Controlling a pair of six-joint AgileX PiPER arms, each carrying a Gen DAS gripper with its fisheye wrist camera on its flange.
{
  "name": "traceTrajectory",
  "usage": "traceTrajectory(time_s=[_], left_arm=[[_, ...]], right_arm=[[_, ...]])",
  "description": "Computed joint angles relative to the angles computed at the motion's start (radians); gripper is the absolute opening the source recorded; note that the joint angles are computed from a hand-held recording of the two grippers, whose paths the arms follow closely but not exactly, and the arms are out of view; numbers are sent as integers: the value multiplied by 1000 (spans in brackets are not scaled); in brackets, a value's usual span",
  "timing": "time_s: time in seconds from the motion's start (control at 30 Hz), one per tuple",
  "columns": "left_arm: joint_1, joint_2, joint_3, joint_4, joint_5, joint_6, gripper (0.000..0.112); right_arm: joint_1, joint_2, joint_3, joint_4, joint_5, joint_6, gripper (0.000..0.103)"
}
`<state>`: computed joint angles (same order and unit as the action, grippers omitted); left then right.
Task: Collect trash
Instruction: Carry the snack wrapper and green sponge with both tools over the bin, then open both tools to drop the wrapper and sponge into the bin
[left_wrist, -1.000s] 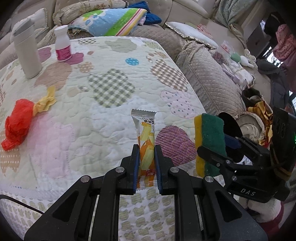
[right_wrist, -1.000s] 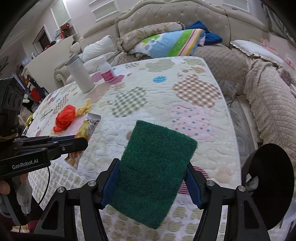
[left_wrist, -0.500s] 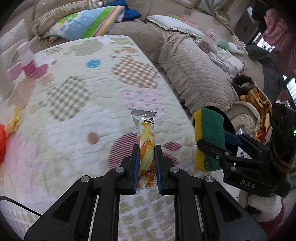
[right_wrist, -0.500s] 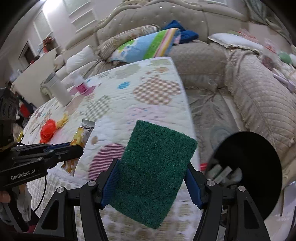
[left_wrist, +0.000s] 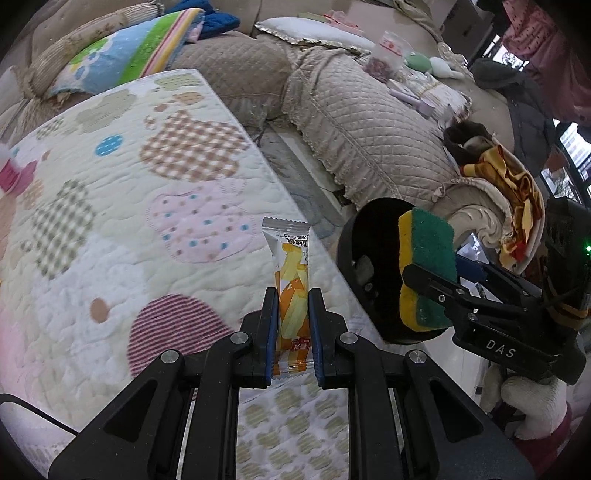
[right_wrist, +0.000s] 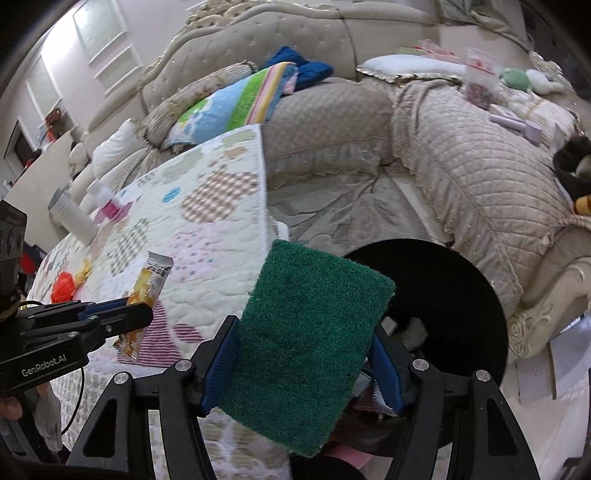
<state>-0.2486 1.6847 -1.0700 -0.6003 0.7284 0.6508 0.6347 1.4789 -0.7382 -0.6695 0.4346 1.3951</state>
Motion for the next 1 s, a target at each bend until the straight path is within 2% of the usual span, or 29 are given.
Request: traceTrajectory(time_s=[0.33, 0.6, 0.8, 0.83, 0.87, 0.9, 0.93, 1.0], left_arm=[[-104, 66, -70, -5, -8, -44, 13], [-139, 138, -156, -109, 40, -9, 13], [-143, 183, -197, -218, 94, 44, 15], [-140, 190, -198, -245, 102, 64, 16], [-140, 194, -201, -258, 107, 70, 23], [-139, 196, -201, -269, 112, 78, 36], [-138, 196, -200, -274, 116, 83, 43], [-142, 190, -194, -275, 108, 84, 47]], right_arm=[[-102, -42, 103, 9, -54, -7, 65], [-196, -71, 164, 27, -83, -39, 66], [-258, -106, 194, 75, -93, -94, 75], [-264, -114, 200, 71, -93, -92, 78], [-265, -121, 206, 62, -91, -79, 80], [-266, -127, 212, 48, -90, -61, 81], [-267, -132, 217, 43, -92, -51, 82], [-274, -137, 223, 60, -97, -64, 82]])
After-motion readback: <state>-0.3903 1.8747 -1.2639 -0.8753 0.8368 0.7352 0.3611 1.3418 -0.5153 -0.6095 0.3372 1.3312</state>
